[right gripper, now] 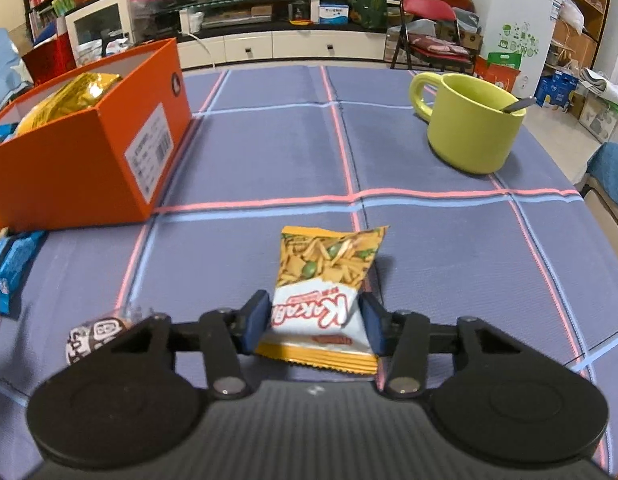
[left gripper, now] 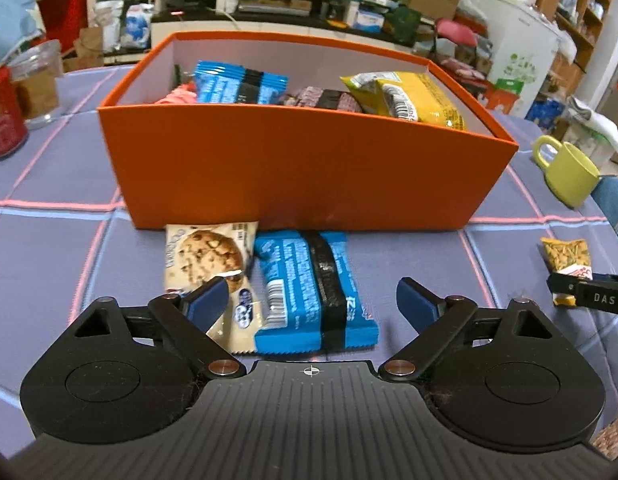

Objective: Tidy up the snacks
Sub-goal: 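Grasp second blue wafer bar with left tool while right tool grasps orange-and-white Kacang pack, then lift blue wafer over orange box and open left tool while right tool drops Kacang pack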

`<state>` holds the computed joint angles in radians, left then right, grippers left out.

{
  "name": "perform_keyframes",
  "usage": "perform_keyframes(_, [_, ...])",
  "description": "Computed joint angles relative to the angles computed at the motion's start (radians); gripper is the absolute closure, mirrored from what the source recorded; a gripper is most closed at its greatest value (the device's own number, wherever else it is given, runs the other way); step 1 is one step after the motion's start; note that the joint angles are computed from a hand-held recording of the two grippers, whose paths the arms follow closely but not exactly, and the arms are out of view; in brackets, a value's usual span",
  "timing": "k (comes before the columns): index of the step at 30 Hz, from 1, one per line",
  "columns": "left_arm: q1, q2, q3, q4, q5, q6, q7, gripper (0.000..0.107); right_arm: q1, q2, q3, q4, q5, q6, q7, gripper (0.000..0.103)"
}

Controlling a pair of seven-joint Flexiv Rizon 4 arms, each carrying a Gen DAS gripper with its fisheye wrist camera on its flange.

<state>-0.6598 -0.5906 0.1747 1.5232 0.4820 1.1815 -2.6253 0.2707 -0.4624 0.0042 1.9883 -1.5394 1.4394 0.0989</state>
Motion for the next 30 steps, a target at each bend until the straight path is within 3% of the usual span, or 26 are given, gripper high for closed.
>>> perform_keyframes(5, [-0.014, -0.033, 0.007, -0.048, 0.003, -0.044, 0.0, 0.032, -0.003, 0.0, 0.002, 0.0, -0.008, 0.004, 0.006, 0.051])
perform_keyframes(7, [-0.032, -0.038, 0.019, -0.064, 0.02, -0.072, -0.021, 0.058, -0.005, -0.001, 0.002, -0.001, -0.014, 0.008, 0.01, 0.05])
perform_keyframes(8, [-0.026, -0.039, 0.01, -0.065, 0.02, -0.075, -0.014, 0.082, -0.007, -0.001, 0.003, -0.001, -0.019, 0.01, 0.014, 0.049])
perform_keyframes(10, [0.006, -0.046, -0.028, -0.054, -0.007, -0.046, 0.032, 0.082, -0.013, -0.001, 0.004, -0.002, -0.029, 0.016, 0.02, 0.049])
perform_keyframes(16, [-0.028, -0.087, 0.009, -0.108, 0.036, -0.057, 0.024, 0.067, -0.019, -0.001, 0.011, 0.001, -0.02, 0.019, 0.011, 0.046])
perform_keyframes(18, [-0.045, -0.095, 0.027, -0.129, 0.052, -0.087, 0.025, 0.079, -0.019, 0.0, 0.01, 0.001, -0.021, 0.019, 0.012, 0.046])
perform_keyframes(20, [-0.047, -0.098, 0.027, -0.141, 0.059, -0.104, 0.023, 0.084, -0.018, 0.0, 0.01, 0.002, -0.016, 0.019, 0.007, 0.046])
perform_keyframes(24, [-0.018, -0.077, -0.016, -0.114, 0.021, -0.093, 0.055, 0.084, -0.007, 0.009, 0.011, 0.018, 0.046, 0.011, -0.047, 0.054])
perform_keyframes(30, [-0.072, -0.051, 0.01, -0.15, 0.088, -0.206, 0.041, 0.084, 0.022, 0.042, -0.008, 0.033, 0.01, -0.015, -0.033, 0.061])
